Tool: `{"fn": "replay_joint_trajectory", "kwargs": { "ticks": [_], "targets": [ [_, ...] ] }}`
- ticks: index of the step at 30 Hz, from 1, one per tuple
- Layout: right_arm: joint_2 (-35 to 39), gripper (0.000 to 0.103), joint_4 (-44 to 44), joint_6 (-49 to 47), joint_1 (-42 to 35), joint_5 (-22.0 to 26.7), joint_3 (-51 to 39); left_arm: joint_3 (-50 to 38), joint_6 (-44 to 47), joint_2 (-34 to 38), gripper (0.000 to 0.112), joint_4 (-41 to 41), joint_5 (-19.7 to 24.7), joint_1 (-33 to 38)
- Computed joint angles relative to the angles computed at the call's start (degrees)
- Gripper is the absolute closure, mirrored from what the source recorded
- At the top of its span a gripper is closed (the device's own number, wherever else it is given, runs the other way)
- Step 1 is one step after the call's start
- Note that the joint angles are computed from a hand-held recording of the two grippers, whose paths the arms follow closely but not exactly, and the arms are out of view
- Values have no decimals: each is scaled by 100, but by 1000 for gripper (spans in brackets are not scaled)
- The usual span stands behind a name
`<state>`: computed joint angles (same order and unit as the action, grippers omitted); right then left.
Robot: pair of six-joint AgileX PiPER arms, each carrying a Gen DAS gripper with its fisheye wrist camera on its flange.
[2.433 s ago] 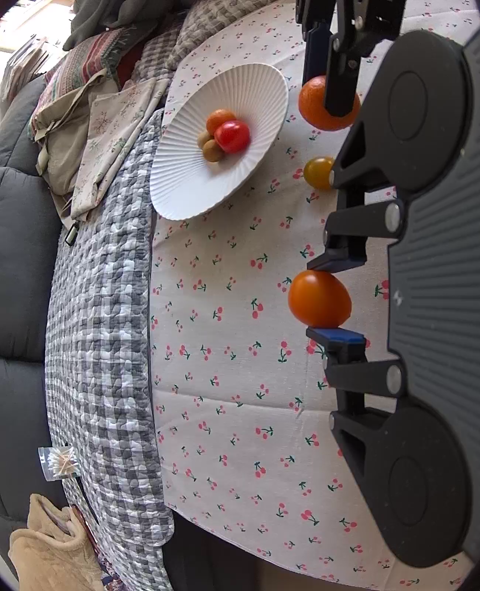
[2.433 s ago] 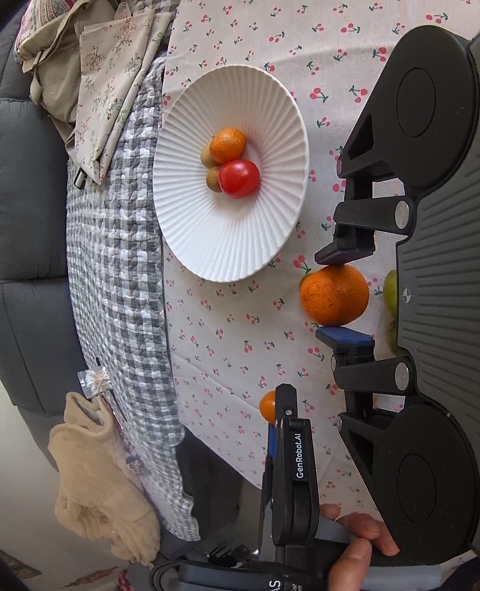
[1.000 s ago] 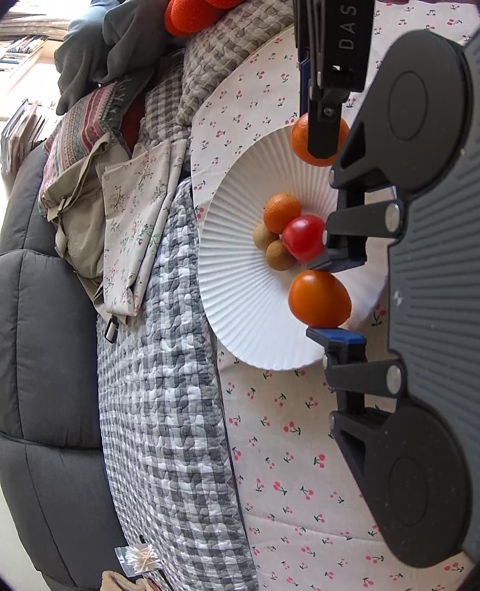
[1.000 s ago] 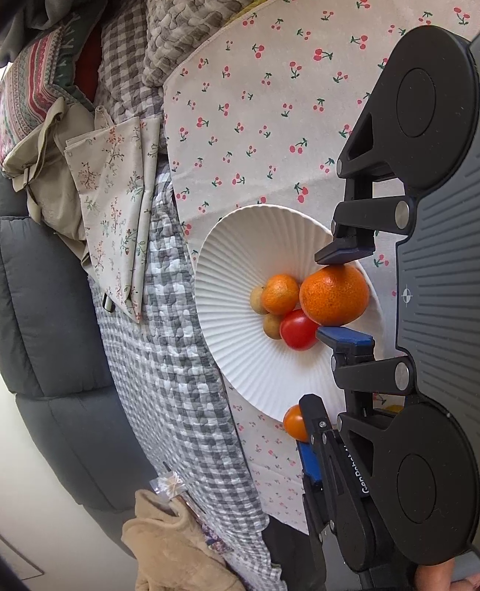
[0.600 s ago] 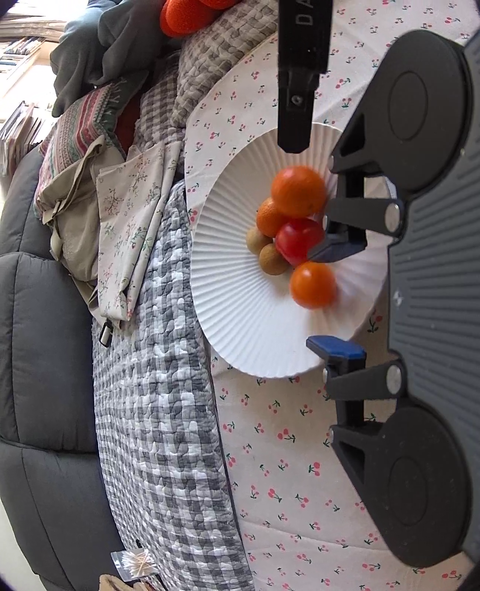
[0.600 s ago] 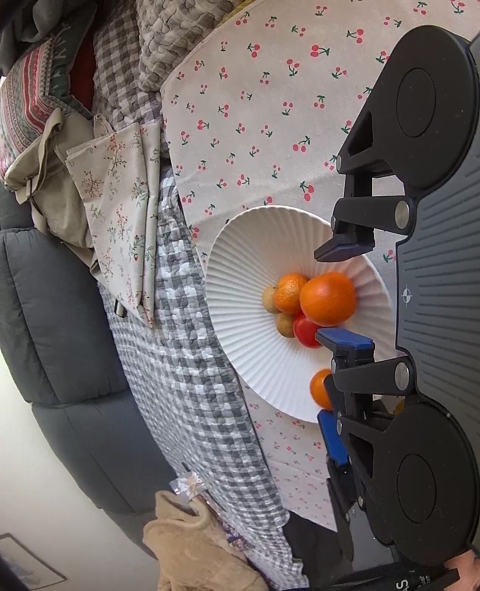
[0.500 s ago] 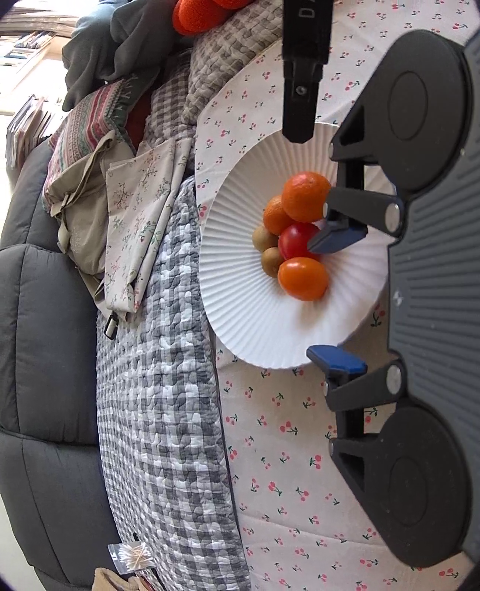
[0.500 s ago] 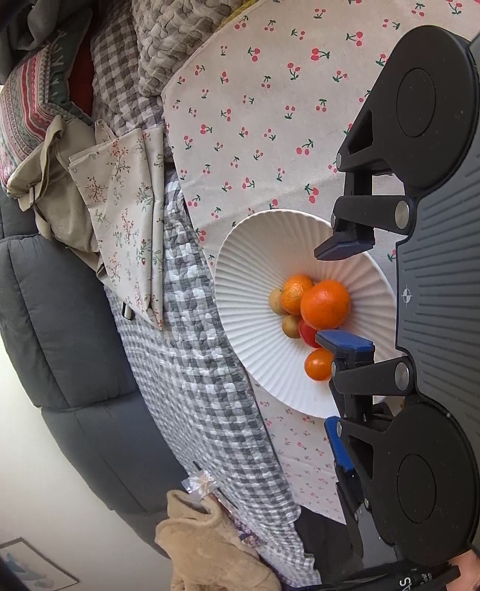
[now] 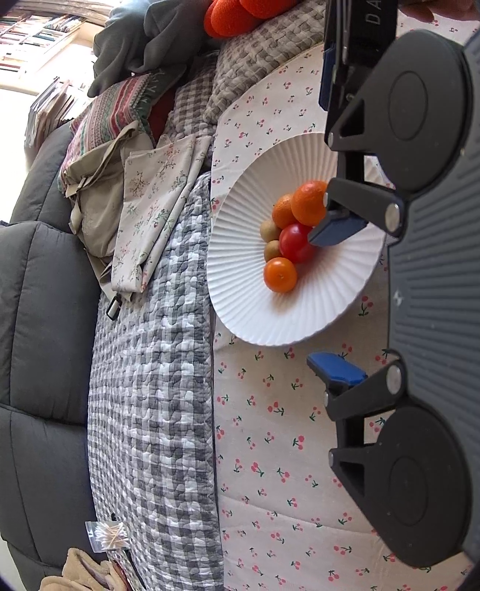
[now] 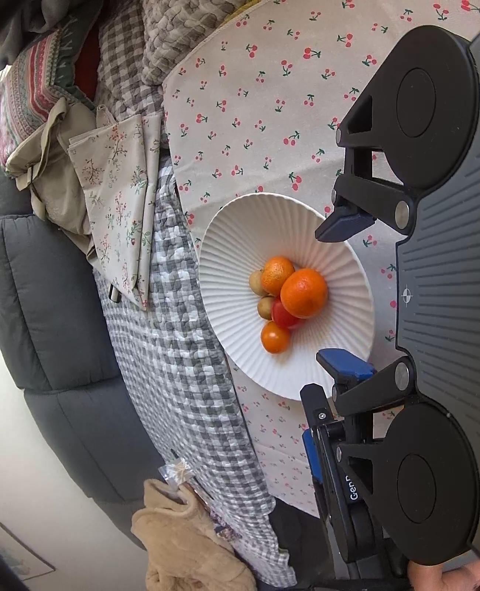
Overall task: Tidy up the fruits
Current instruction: 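Move both open tools back toward the remaining fruits on the cloth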
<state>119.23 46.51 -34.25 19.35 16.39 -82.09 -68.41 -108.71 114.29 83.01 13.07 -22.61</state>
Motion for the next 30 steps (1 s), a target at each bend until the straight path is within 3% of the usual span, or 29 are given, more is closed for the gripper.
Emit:
{"fn": "replay_joint_trajectory", "kwargs": {
  "ticks": [9,13,17,24,30],
  "targets": [
    [-296,14,18,55,44,247,188,350,208,-392,25,-450,317,-128],
    [-503,13,248,-219,88,297,365,590,213,-657,19,-590,370,-95],
    [-689,5,466,-430,133,303,576,840,214,-915,16,-652,446,-122],
    [-880,2,202,-160,200,436,797,1179,1070,-1276,12,-1291,802,-316],
    [-994,2,30,27,197,447,972,1603,1211,-1632,12,-1435,703,-244]
  ]
}}
